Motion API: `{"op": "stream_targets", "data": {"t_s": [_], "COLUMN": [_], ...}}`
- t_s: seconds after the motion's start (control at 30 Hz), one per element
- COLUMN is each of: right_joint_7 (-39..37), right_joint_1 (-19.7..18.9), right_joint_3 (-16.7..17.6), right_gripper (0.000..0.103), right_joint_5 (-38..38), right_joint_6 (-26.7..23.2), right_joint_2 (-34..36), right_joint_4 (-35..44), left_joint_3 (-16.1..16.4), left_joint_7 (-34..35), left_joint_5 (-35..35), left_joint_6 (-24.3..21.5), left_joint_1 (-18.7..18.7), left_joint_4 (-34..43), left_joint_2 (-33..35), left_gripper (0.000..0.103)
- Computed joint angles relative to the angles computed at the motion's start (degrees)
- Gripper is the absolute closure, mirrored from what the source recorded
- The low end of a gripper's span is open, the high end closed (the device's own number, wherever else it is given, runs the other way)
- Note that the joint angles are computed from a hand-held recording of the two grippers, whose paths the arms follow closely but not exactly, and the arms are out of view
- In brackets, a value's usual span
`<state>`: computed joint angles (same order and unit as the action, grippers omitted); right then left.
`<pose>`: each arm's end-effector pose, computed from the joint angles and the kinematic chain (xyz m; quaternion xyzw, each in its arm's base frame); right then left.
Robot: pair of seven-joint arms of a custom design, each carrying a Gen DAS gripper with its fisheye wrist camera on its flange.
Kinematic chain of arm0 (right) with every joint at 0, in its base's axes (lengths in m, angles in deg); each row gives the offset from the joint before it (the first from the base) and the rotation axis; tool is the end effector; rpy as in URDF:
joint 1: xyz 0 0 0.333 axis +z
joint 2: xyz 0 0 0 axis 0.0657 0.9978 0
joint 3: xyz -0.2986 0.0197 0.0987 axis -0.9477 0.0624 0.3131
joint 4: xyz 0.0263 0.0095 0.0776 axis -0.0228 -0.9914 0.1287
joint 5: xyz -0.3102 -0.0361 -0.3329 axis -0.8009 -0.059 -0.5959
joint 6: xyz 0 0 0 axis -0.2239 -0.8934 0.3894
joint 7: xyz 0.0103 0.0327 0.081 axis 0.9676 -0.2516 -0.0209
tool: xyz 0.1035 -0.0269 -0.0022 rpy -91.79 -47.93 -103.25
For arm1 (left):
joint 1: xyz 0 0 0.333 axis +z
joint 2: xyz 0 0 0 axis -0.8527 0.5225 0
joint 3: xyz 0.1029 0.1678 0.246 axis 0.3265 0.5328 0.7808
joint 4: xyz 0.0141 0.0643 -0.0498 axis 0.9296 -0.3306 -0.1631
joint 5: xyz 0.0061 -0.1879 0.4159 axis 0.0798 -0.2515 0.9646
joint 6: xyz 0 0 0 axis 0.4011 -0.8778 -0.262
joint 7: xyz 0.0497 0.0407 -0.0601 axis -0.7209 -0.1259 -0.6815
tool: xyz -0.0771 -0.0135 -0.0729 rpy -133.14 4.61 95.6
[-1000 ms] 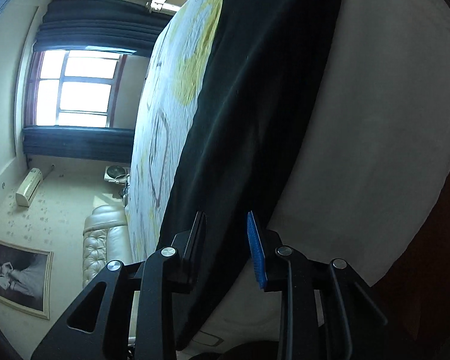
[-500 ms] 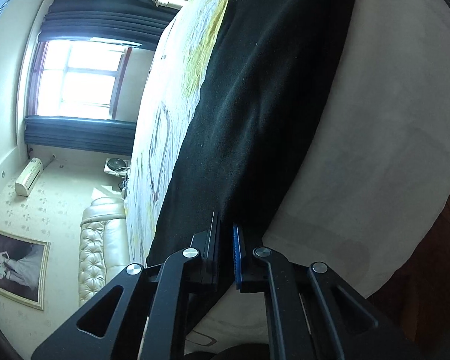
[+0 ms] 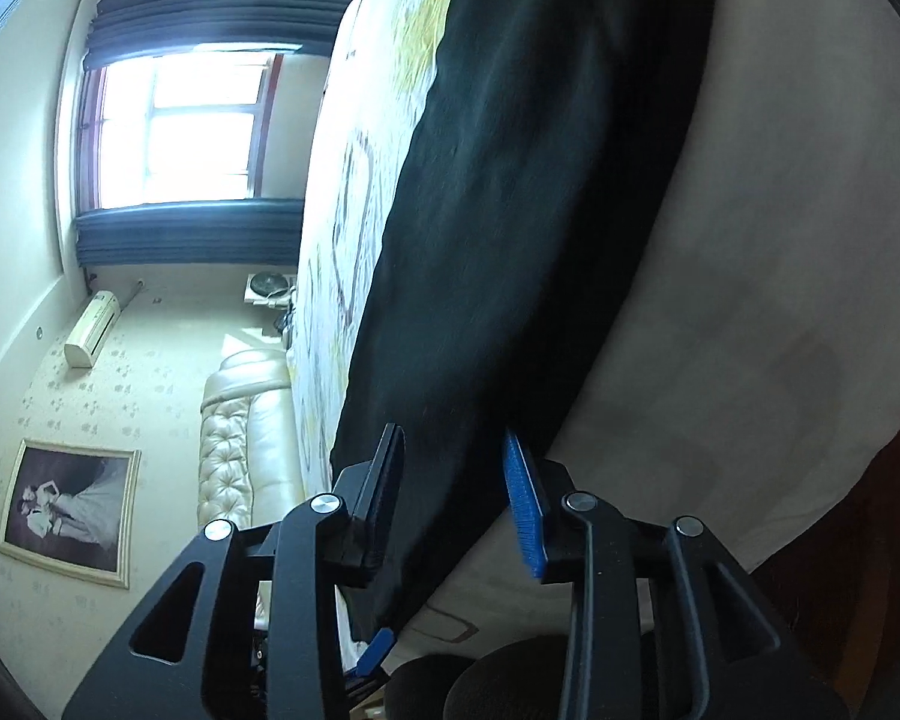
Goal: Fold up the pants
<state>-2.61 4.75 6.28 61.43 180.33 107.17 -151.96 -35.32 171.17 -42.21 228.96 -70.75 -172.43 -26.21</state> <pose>0.7205 0.1809 0.2217 -0.4610 0.7240 0.2983 0.4175 0.5566 -0.2429 0.2938 0.8334 -0.3928 0.3848 0.0545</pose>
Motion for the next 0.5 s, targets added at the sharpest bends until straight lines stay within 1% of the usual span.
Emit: {"op": "stream_targets", "data": {"t_s": [0.03, 0.07, 0.1, 0.17, 0.2, 0.23, 0.27, 0.3, 0.4, 0.47, 0.5], "right_joint_7": [0.6, 0.9, 0.9, 1.0, 1.3, 1.4, 1.7, 1.6, 0.3, 0.8, 0.9], "right_joint_1": [0.2, 0.3, 0.5, 1.3, 2.0, 2.7, 3.4, 3.7, 2.7, 2.3, 2.2], "right_joint_3": [0.1, 0.3, 0.5, 0.7, 0.5, 0.3, -0.1, -0.2, 0.4, 0.4, 0.5], "right_gripper": [0.068, 0.068, 0.068, 0.068, 0.068, 0.072, 0.093, 0.097, 0.097, 0.097, 0.097], "right_joint_5": [-0.7, -1.4, -1.8, -2.9, -4.1, -5.3, -7.3, -9.2, -9.0, -8.8, -8.5], "right_joint_6": [-1.1, -2.3, -3.0, -2.8, -2.3, -1.1, -0.5, -1.1, -1.0, -1.9, -2.3], "right_joint_2": [0.5, 1.1, 1.3, 2.0, 2.1, 1.8, 1.6, 1.6, 0.3, 0.7, 1.6], "right_joint_4": [0.5, 1.1, 1.3, 2.2, 2.6, 2.6, 2.8, 3.1, 1.2, 1.3, 2.1], "left_joint_3": [0.0, 0.2, 0.5, 2.1, 1.9, 1.5, 0.9, 0.3, -0.8, -0.4, 0.5], "left_joint_7": [0.4, -0.9, -3.7, -11.8, -13.4, -14.4, -15.2, -16.1, -18.9, -22.0, -24.1], "left_joint_5": [-0.1, 1.6, 4.7, 13.0, 14.2, 14.6, 14.6, 15.0, 17.5, 21.1, 23.8], "left_joint_6": [0.4, 0.9, 1.5, 1.9, 1.8, 1.7, 1.5, 1.5, 2.1, 2.7, 2.7], "left_joint_1": [-0.1, -0.4, -0.9, -2.2, -1.9, -1.3, -0.5, 0.0, 1.3, 1.2, 0.7], "left_joint_4": [-0.3, -0.7, -1.2, -3.2, -3.9, -4.3, -4.6, -4.8, -6.3, -7.8, -8.7], "left_joint_2": [-0.3, -0.5, -0.6, -1.2, -1.5, -1.7, -1.9, -1.8, -2.7, -3.5, -4.0], "left_gripper": [0.002, 0.002, 0.002, 0.002, 0.002, 0.002, 0.002, 0.002, 0.002, 0.002, 0.002]}}
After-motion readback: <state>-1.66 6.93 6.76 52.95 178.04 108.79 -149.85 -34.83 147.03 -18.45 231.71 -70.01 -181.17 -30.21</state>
